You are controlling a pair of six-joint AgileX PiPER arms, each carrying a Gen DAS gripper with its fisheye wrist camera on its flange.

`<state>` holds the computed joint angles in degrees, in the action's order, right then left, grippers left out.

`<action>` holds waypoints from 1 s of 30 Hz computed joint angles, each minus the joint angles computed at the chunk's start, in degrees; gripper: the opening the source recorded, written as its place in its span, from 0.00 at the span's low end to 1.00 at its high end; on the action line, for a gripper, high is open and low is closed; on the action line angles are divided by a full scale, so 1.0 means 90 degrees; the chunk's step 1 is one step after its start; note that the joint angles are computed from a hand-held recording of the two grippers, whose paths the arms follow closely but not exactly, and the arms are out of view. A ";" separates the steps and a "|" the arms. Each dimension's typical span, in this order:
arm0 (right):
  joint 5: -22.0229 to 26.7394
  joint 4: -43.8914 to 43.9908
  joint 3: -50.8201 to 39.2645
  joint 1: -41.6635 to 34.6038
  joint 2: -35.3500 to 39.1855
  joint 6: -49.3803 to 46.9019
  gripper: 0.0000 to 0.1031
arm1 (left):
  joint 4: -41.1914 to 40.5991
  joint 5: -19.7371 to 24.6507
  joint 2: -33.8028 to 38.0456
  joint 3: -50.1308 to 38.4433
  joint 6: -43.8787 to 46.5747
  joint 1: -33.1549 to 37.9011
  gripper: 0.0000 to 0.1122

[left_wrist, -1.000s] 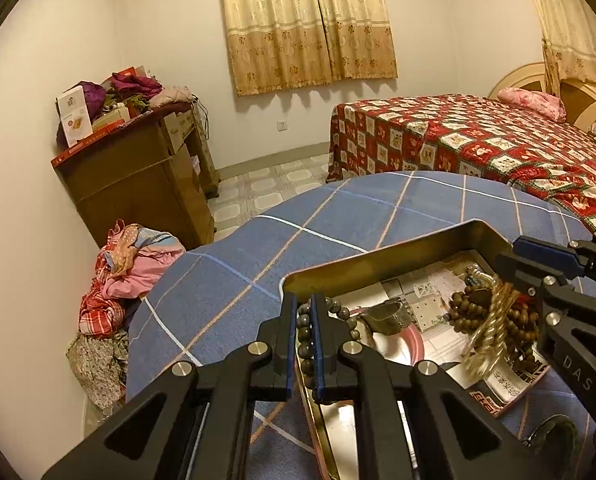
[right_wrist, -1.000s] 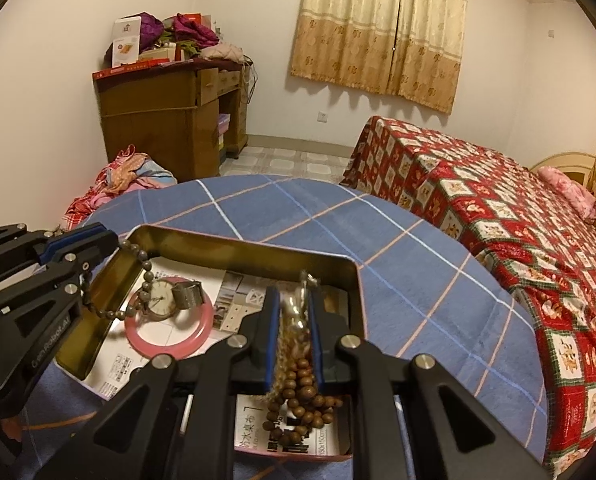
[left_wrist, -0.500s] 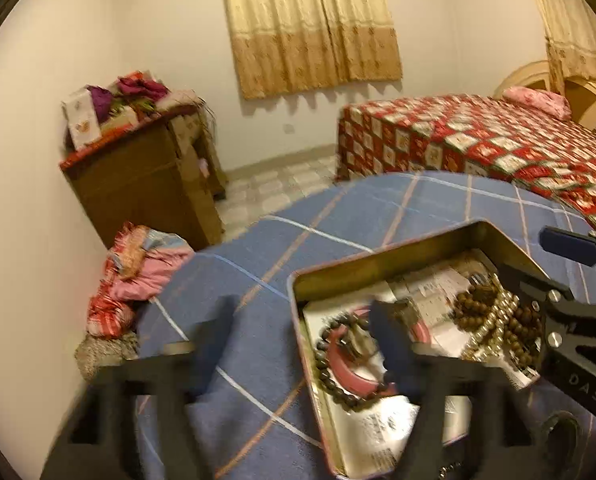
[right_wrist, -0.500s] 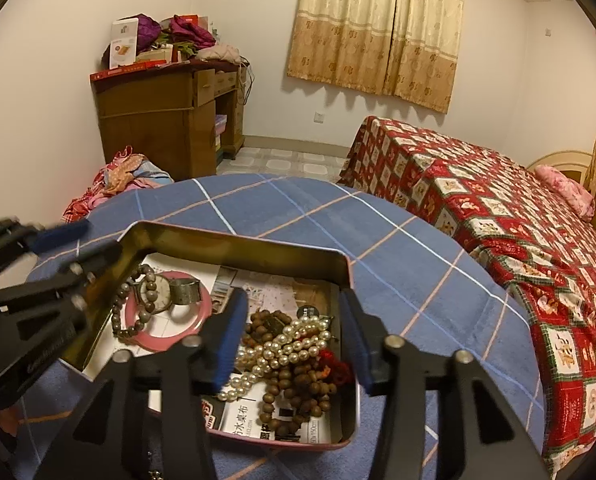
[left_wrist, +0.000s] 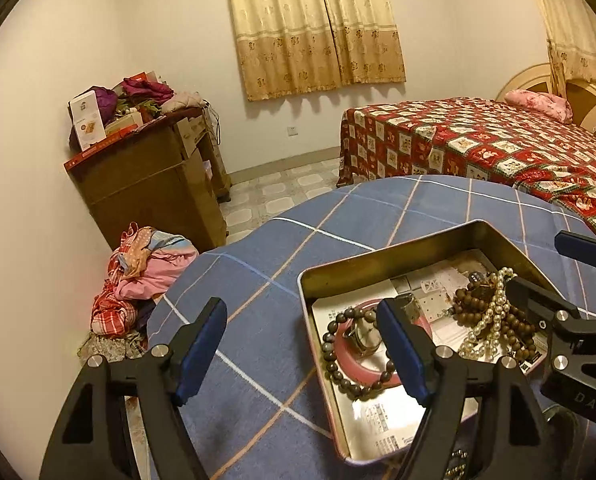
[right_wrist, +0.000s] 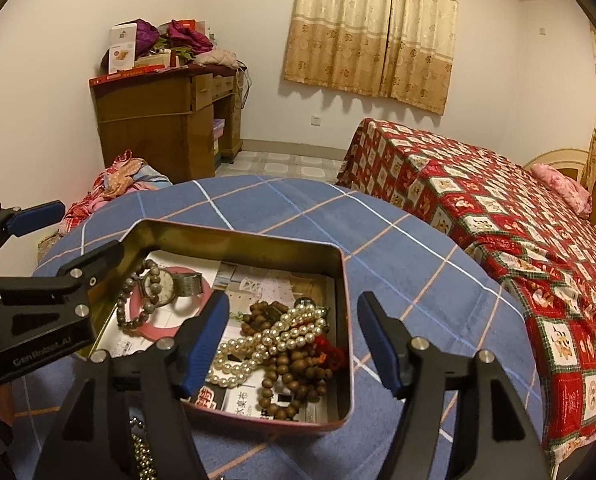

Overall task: Organize jewelry
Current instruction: 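Withdraw both open grippers from the tin toward the remaining jewelry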

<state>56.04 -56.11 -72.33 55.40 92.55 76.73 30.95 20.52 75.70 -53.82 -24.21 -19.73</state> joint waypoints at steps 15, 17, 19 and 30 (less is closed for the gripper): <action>0.0618 -0.0168 0.0879 0.0889 -0.0691 0.1000 0.79 | -0.1313 0.0260 -0.1635 0.1320 0.1341 0.0355 0.69; 0.0772 -0.0155 0.1083 0.1103 -0.0787 0.1243 0.79 | -0.1218 0.0380 -0.1963 0.1607 0.1280 0.0196 0.69; 0.0825 -0.0072 0.1273 0.1249 -0.0893 0.1441 0.79 | -0.1426 0.0480 -0.2182 0.1812 0.1463 0.0084 0.69; 0.1317 0.0073 0.1938 0.2031 -0.1172 0.2307 0.84 | -0.0588 0.0783 -0.2438 0.2352 0.0260 -0.0932 0.69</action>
